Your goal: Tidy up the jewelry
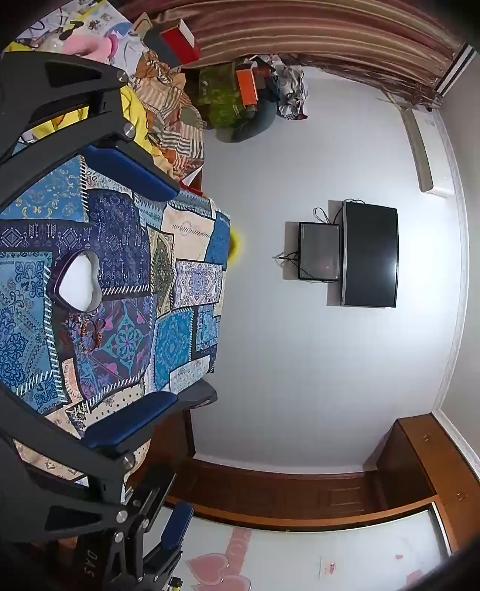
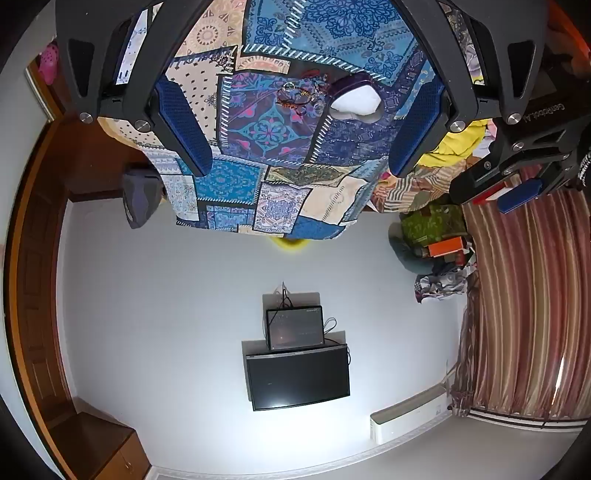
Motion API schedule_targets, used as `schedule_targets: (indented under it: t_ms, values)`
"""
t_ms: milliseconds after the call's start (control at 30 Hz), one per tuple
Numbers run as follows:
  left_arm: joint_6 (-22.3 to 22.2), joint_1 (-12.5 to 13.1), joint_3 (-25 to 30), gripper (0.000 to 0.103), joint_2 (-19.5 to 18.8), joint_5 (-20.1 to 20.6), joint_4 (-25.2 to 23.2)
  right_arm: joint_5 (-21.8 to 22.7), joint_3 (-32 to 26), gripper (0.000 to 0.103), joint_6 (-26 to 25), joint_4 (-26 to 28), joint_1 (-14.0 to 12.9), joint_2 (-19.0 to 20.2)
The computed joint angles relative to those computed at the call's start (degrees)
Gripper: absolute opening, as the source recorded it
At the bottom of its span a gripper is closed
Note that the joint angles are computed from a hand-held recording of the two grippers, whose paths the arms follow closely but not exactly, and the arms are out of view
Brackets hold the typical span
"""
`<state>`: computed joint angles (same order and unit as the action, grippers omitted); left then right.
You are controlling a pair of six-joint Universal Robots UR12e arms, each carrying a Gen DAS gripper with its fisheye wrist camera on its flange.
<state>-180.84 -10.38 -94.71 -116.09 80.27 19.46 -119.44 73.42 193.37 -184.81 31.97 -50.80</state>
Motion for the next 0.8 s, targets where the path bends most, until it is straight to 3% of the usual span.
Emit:
schedule_targets:
  t_ms: [67, 133, 267, 333, 800]
  values:
    - [0.2, -0.2, -0.1, 0.103, -0.1, 0.9, 0.8, 0.0, 0.0, 0.095, -0.1, -0.1, 0.0, 0.0]
    - [1.7, -0.3, 0.5, 0.103, 0.0, 0.7, -2.5, 0.0, 0.0, 0.095, 0.0, -0.1, 0.0, 0.0]
    - [2.1, -0.9, 2.0, 0.103, -0.8, 1.3, -3.7, 0.0, -0.1, 0.095, -0.1, 0.0, 0.0, 0.0]
    - [1.3, -0.2, 0.3, 0.103, -0.2, 0.2, -0.9, 0.0, -0.1, 0.095, 0.0, 0.0, 0.0, 0.0]
    - [0.4, -0.2, 0.3, 0.103, -0.5, 1.6, -0.3, -0.3, -0.4, 0.095, -0.3, 0.2, 0.2, 0.1]
